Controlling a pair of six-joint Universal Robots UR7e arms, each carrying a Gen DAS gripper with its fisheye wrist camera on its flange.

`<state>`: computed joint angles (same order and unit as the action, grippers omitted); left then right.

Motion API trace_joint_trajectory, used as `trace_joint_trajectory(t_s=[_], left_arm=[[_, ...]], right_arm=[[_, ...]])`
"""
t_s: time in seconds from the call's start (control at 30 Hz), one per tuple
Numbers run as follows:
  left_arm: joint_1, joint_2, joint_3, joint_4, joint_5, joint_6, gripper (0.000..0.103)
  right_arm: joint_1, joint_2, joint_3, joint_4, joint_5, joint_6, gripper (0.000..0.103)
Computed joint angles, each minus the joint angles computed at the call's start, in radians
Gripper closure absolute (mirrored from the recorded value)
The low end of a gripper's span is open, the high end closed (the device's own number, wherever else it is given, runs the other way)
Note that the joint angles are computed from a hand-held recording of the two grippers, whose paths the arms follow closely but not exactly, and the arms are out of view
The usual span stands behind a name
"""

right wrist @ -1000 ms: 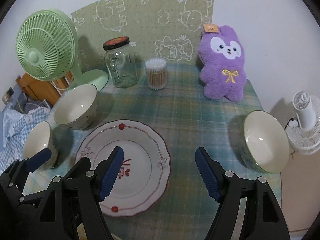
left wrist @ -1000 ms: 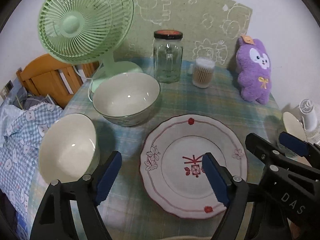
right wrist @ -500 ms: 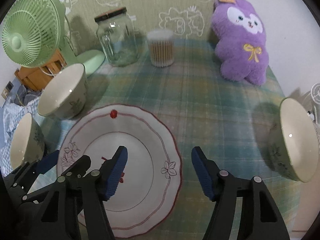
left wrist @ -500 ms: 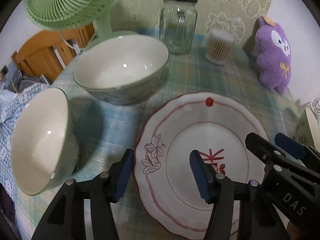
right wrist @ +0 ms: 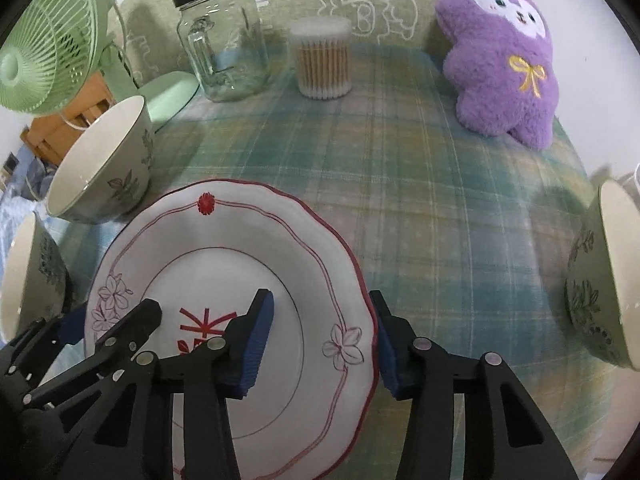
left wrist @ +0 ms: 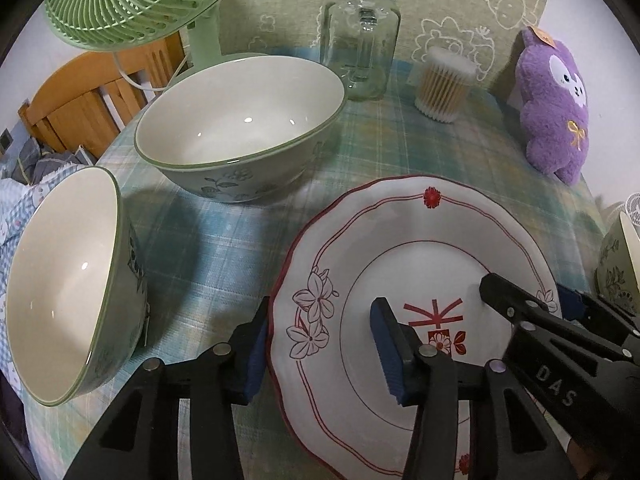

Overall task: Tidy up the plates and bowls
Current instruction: 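Lift the red-rimmed plate with both grippers and lower it onto the yellow plates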

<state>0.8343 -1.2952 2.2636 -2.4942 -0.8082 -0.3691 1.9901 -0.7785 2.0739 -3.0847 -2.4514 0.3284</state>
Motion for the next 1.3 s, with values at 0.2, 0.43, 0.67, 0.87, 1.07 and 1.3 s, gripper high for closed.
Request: trace_joint_trajectory(t_s=[0.2, 0.43, 0.67, 0.87, 1.07, 1.3], left_arm=[[0.001, 0.003, -0.012, 0.030, 0.000, -0.031, 0.054], [-0.014, -0.005, 0.001, 0.039, 0.002, -0.034, 0.054], [-0.038, -0.028, 0.011, 0.051, 0.004, -0.048, 0.055], [-0.069, -0.071, 0.020, 0.077, -0.012, -0.041, 0.055], [-0.107, -0.139, 0.032, 0.112, -0.028, -0.038, 0.055], [-0.156, -0.240, 0.043, 0.202, -0.045, -0.040, 0.055]], right_arm=[[-0.004, -0.006, -0.005, 0.030, 0.011, 0.030, 0.053], [0.010, -0.023, 0.010, 0.075, -0.016, 0.092, 0.053], [0.037, -0.050, 0.033, 0.094, -0.031, 0.150, 0.053], [0.078, -0.082, 0.037, 0.161, -0.063, 0.231, 0.053], [0.141, -0.118, 0.042, 0.237, -0.101, 0.335, 0.053], [0.219, -0.156, 0.038, 0.377, -0.134, 0.496, 0.053]])
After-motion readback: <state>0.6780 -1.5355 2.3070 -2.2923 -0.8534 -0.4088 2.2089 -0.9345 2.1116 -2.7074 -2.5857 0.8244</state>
